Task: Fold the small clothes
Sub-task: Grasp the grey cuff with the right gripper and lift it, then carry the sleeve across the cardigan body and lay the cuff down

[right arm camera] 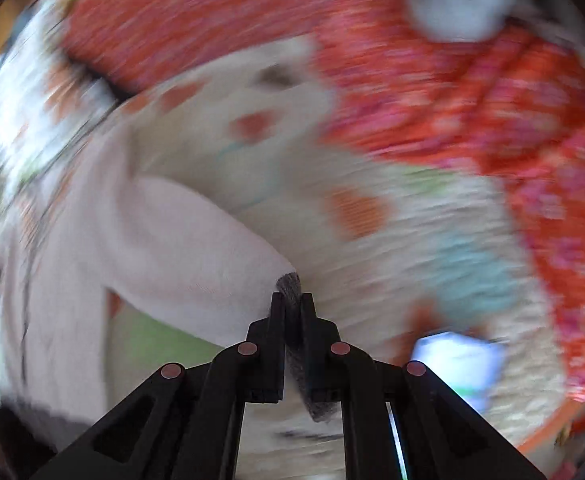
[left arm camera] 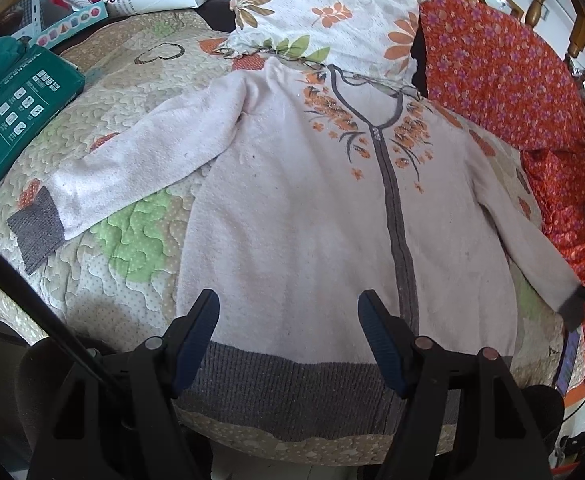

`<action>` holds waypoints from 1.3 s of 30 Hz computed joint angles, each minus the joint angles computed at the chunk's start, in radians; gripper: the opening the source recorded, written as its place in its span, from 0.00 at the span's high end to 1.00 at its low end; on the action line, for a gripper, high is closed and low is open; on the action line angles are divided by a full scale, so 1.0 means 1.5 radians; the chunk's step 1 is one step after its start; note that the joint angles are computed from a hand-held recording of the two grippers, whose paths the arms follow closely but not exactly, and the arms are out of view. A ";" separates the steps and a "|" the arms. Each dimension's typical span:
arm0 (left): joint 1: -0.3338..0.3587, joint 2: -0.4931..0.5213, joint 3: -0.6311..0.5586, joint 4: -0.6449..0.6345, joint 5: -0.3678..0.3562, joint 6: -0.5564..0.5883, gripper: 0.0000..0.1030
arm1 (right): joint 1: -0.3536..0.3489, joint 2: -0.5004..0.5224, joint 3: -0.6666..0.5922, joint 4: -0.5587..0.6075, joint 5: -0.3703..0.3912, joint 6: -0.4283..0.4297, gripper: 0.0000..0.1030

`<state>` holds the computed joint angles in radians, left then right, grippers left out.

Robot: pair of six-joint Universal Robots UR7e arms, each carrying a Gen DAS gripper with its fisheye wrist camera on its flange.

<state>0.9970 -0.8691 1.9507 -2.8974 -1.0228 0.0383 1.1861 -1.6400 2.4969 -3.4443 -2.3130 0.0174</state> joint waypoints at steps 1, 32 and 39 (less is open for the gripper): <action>0.001 -0.001 -0.001 -0.001 -0.002 -0.001 0.31 | -0.001 -0.023 -0.008 0.023 -0.035 0.010 0.93; 0.159 -0.113 -0.038 0.023 -0.217 -0.047 0.31 | 0.296 0.769 -0.961 0.502 0.114 0.049 0.93; 0.181 -0.126 -0.050 0.007 -0.239 -0.053 0.31 | 0.292 0.905 -1.181 0.608 0.126 0.061 0.89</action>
<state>1.2684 -1.0582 1.8751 -2.8875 -1.3809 -0.0410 1.6243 -0.2827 0.7253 -2.5328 -2.1243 0.1093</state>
